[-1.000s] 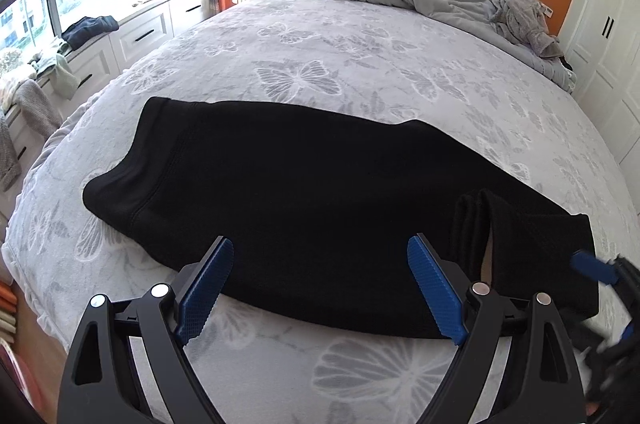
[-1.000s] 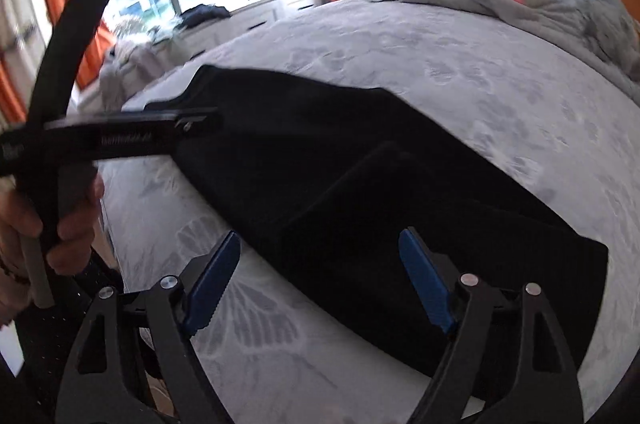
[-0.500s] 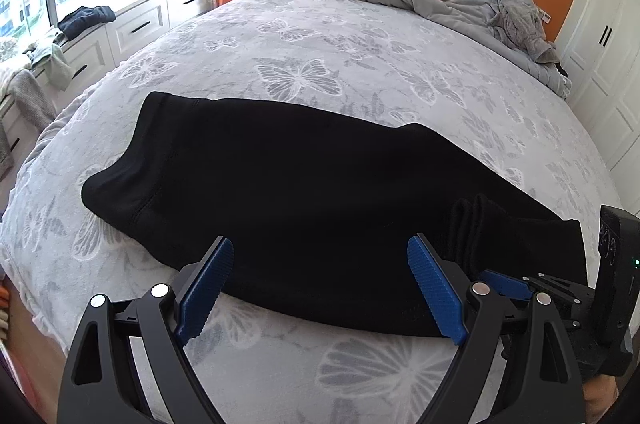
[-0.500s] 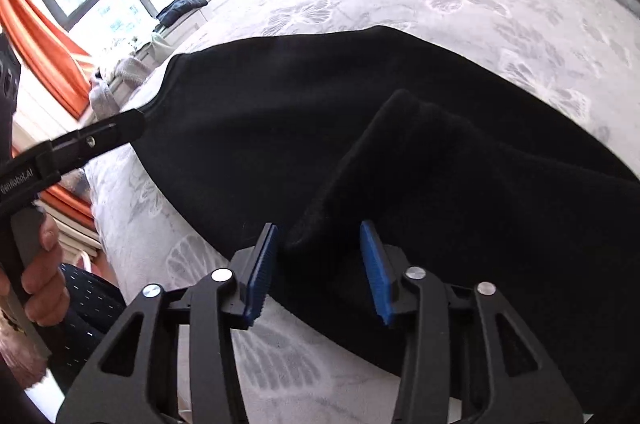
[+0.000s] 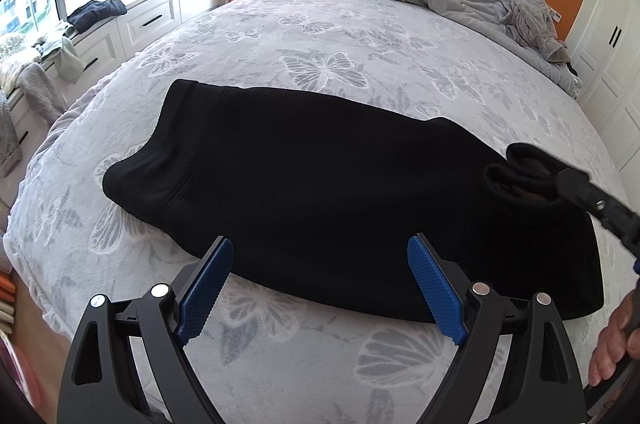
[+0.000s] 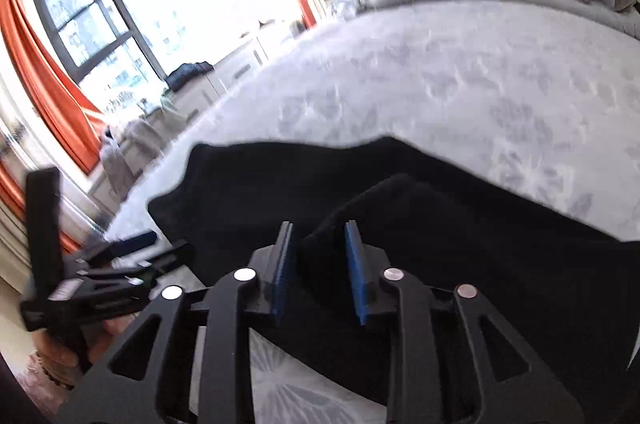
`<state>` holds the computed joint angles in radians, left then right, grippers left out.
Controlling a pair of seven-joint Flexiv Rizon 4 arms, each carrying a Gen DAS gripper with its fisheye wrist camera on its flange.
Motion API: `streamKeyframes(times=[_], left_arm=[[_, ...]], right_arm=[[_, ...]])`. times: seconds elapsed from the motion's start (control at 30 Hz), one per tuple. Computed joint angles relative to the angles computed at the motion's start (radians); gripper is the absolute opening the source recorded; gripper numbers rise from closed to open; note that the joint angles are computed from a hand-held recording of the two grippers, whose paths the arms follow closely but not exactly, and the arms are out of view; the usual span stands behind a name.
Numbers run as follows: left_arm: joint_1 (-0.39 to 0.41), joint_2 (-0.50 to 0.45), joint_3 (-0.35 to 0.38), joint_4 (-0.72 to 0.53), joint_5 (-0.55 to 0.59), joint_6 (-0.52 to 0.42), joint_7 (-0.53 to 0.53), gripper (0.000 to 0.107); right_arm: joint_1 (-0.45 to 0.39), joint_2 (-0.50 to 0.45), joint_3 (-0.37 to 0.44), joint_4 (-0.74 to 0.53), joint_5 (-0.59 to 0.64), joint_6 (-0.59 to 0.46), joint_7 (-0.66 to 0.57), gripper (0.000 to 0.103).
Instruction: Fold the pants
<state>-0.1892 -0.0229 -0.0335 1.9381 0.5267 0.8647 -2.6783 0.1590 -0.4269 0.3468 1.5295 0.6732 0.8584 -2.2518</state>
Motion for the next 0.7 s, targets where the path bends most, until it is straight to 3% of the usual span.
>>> streamKeyframes(times=[0.07,0.17,0.2,0.23,0.3,0.4,0.47,0.53,0.63,0.7], left_arm=[[0.001,-0.011,-0.002,-0.006,-0.007,-0.011,0.014,0.086],[-0.001,-0.016,0.001,-0.006,-0.016,-0.007,0.026,0.086],[-0.003,-0.014,0.002,-0.009,-0.006,-0.012,0.019,0.086],[-0.004,-0.011,0.003,-0.007,0.003,-0.007,0.013,0.086],[0.004,-0.001,0.013,0.015,-0.014,0.035,0.017,0.086],[0.039,0.04,0.048,0.102,-0.087,0.156,-0.001,0.086],[0.077,0.078,0.075,0.178,-0.144,0.227,-0.068,0.086],[0.116,0.11,0.099,0.263,-0.239,0.283,-0.112,0.086],[0.166,0.133,0.101,0.338,-0.338,0.271,-0.187,0.086],[0.18,0.118,0.093,0.363,-0.414,0.278,-0.18,0.086]], right_arm=[[0.042,-0.031,-0.036,0.008,-0.107,-0.032,0.093,0.034],[-0.072,-0.005,0.0,-0.045,0.032,-0.101,0.046,0.037],[-0.098,0.015,-0.005,-0.052,0.069,-0.082,0.02,0.052],[-0.119,0.038,-0.019,-0.045,0.099,-0.028,-0.006,0.076],[-0.134,0.041,-0.064,-0.055,0.111,0.067,-0.003,0.088],[-0.13,0.02,-0.157,-0.023,-0.022,0.136,0.147,0.088],[-0.152,-0.014,-0.193,-0.021,-0.089,0.098,0.254,0.088],[-0.2,-0.042,-0.181,-0.024,-0.104,0.023,0.277,0.088],[-0.228,-0.066,-0.146,-0.003,-0.116,-0.036,0.303,0.088],[-0.26,-0.077,-0.109,-0.01,-0.079,-0.118,0.291,0.087]])
